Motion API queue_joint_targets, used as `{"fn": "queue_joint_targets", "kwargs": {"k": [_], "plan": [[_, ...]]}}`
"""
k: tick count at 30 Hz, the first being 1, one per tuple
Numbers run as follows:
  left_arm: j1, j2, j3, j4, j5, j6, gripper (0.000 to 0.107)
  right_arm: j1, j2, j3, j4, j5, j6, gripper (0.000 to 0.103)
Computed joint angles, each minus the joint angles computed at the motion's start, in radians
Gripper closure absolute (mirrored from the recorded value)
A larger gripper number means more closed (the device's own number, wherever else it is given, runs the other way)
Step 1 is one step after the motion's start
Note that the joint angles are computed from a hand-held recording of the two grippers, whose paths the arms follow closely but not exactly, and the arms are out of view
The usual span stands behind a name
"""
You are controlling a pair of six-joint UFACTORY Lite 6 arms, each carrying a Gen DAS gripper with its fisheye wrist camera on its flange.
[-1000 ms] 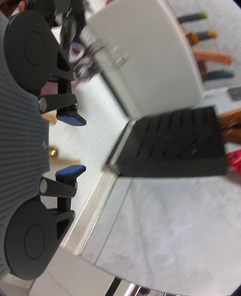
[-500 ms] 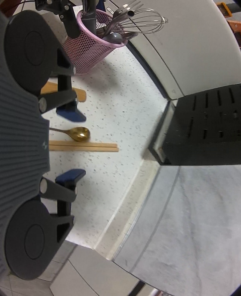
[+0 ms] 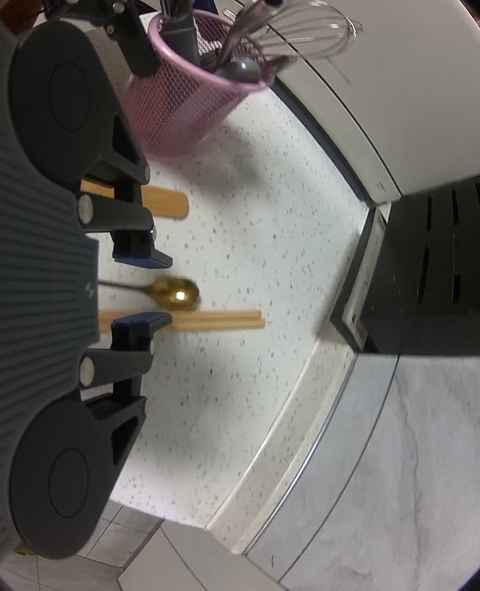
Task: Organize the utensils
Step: 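Move the right tool to the gold spoon beside the chopsticks, then close the right tool on the gold spoon handle and lift it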
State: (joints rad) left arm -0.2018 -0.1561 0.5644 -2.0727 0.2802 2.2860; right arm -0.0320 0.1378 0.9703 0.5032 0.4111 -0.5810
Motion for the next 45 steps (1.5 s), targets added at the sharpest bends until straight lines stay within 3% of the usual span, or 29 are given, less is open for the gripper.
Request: {"fn": "queue_joint_targets", "kwargs": {"k": [13,25,36,38,40,45], "plan": [[-0.006,-0.002,0.0,0.005,-0.005,-0.005,0.02,0.126,0.073,0.035,-0.424,-0.068,0.447,0.079],[-0.003,-0.006,-0.001,0.02,-0.005,-0.018,0.02,0.148,0.09,0.041,-0.49,-0.104,0.511,0.081],[-0.008,-0.002,0.004,0.015,-0.01,-0.016,0.02,0.206,0.081,0.015,-0.773,-0.144,0.765,0.084],[-0.007,-0.004,0.003,0.015,-0.01,-0.016,0.02,0.206,0.08,0.015,-0.775,-0.142,0.772,0.085],[-0.009,-0.002,0.005,0.014,-0.011,-0.016,0.02,0.203,0.074,0.012,-0.751,-0.141,0.755,0.103],[-0.008,-0.002,0.004,0.016,-0.011,-0.017,0.02,0.188,0.069,0.009,-0.584,-0.13,0.609,0.103]]}}
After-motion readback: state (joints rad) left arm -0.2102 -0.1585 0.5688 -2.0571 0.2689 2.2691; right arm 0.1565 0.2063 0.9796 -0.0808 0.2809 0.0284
